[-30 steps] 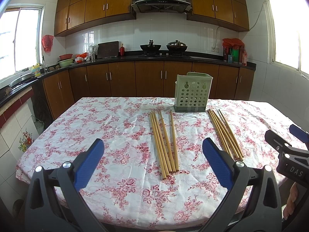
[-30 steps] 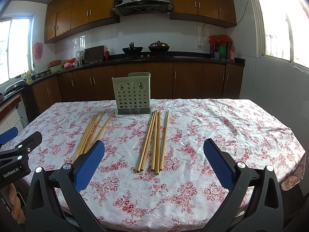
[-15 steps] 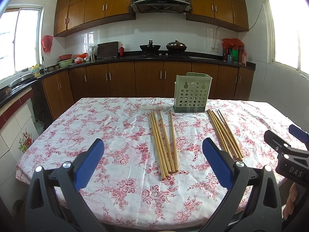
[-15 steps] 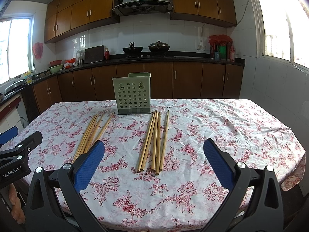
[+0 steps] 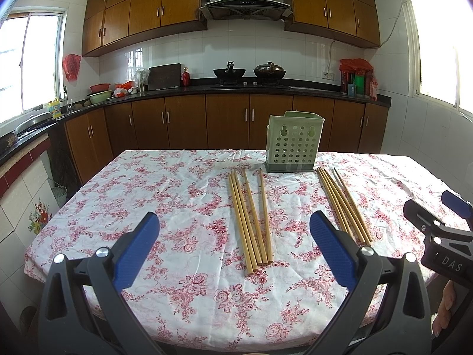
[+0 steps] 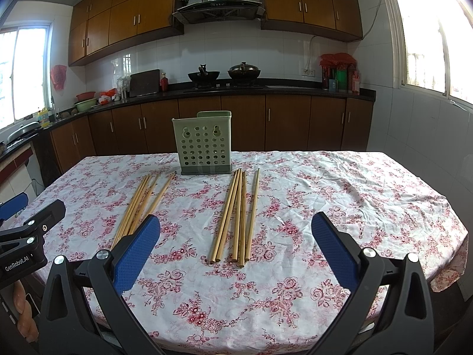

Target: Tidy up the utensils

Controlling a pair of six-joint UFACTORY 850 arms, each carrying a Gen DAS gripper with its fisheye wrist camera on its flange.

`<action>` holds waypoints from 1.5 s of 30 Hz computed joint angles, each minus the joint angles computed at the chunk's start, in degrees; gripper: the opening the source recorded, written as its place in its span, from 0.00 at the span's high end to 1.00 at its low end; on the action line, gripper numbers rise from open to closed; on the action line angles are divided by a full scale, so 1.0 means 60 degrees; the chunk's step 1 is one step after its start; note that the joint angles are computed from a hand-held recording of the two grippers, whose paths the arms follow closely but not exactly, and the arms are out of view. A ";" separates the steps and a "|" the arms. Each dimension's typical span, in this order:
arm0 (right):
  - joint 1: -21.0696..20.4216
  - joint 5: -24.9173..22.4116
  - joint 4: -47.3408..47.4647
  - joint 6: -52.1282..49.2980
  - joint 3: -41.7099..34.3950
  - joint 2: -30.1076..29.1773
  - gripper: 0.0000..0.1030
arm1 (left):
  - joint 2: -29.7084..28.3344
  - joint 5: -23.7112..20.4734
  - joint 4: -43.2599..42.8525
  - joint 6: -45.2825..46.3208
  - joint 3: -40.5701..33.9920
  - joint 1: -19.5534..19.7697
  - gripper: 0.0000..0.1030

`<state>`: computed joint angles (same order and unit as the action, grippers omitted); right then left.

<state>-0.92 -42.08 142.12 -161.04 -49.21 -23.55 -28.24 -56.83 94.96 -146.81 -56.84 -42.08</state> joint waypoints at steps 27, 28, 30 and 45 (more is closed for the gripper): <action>0.0008 0.0125 0.0027 0.0057 -0.0018 -0.0011 0.02 | -0.0041 0.0101 -0.0117 0.0026 -0.0072 0.0043 0.04; 0.0014 0.0200 0.0026 0.0090 -0.0048 -0.0031 0.02 | -0.0002 0.0143 -0.0153 0.0034 -0.0029 0.0064 0.04; 0.0030 0.0431 -0.0116 0.0286 -0.0208 -0.0144 0.02 | -0.0072 0.0355 -0.0099 -0.0042 -0.0006 0.0227 0.04; 0.0296 0.3727 -0.5908 0.7357 -0.4022 -0.2747 0.54 | -0.0871 0.2954 -0.1463 0.2012 -0.1084 0.2033 0.31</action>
